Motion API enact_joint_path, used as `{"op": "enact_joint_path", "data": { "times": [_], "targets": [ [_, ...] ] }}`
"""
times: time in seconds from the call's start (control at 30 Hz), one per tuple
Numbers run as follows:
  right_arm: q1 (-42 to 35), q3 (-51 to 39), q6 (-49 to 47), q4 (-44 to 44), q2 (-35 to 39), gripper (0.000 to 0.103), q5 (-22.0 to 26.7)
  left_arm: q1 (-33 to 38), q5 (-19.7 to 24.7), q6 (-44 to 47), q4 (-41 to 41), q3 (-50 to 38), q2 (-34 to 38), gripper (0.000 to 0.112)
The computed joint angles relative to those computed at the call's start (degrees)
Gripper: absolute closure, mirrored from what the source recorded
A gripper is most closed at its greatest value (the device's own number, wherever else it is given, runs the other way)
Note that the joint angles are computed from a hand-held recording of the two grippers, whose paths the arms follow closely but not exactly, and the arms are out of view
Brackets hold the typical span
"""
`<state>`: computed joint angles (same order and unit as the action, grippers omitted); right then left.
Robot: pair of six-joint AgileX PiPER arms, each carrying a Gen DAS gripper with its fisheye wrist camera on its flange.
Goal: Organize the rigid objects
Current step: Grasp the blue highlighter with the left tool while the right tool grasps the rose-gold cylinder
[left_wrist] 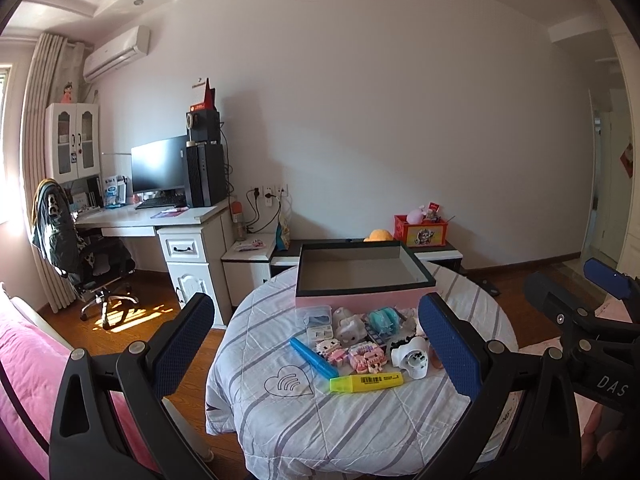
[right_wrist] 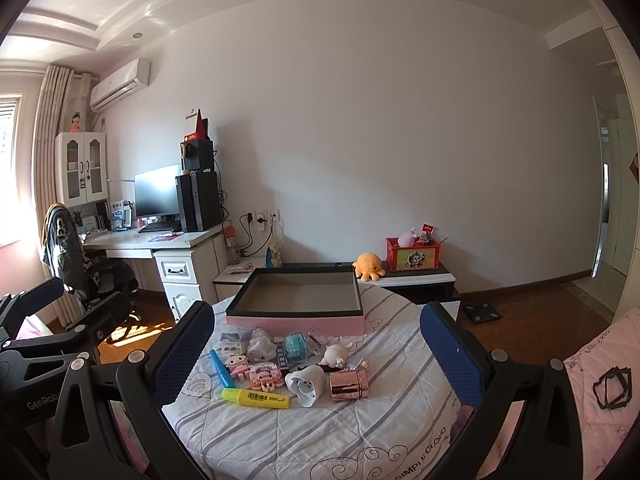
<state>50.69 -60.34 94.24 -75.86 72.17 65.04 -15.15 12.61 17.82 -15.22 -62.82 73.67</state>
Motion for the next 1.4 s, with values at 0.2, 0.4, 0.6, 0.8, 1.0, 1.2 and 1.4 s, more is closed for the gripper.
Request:
{"op": "enact_joint_path", "data": {
  "times": [0.2,0.4,0.6,0.8,1.0,1.2,1.4],
  "targets": [
    [-12.47,4.51,0.15,4.23,1.3,0.0,-13.39,1.11,1.99,-5.95,6.31,-4.36,11.77,0.009],
    [-25.09,8.09,-1.08,7.98,6.01,0.0,-27.19,1.42,4.66,-12.48,12.78,-10.31,23.98,0.009],
    [-34.51,7.87,-5.45,12.9,12.85,0.0,-37.53,1.04,9.52,-13.31,12.71,-18.84,34.11,0.009],
    [-38.9,6.95,-7.79,13.49,16.88,0.0,-42.44,1.45,14.02,-15.26,12.22,-26.7,41.4,0.009],
    [-41.27,5.53,-10.03,16.0,20.02,0.0,-44.39,-0.45,17.48,-17.14,13.72,-34.18,46.71,0.009],
    [-42.36,4.31,-13.87,18.97,21.17,0.0,-45.81,-0.26,20.12,-15.85,14.36,-38.88,50.9,0.013],
    [-42.92,2.66,-19.67,23.55,23.04,0.0,-47.79,2.54,16.73,-3.7,5.66,-34.84,48.96,0.037]
  ]
}}
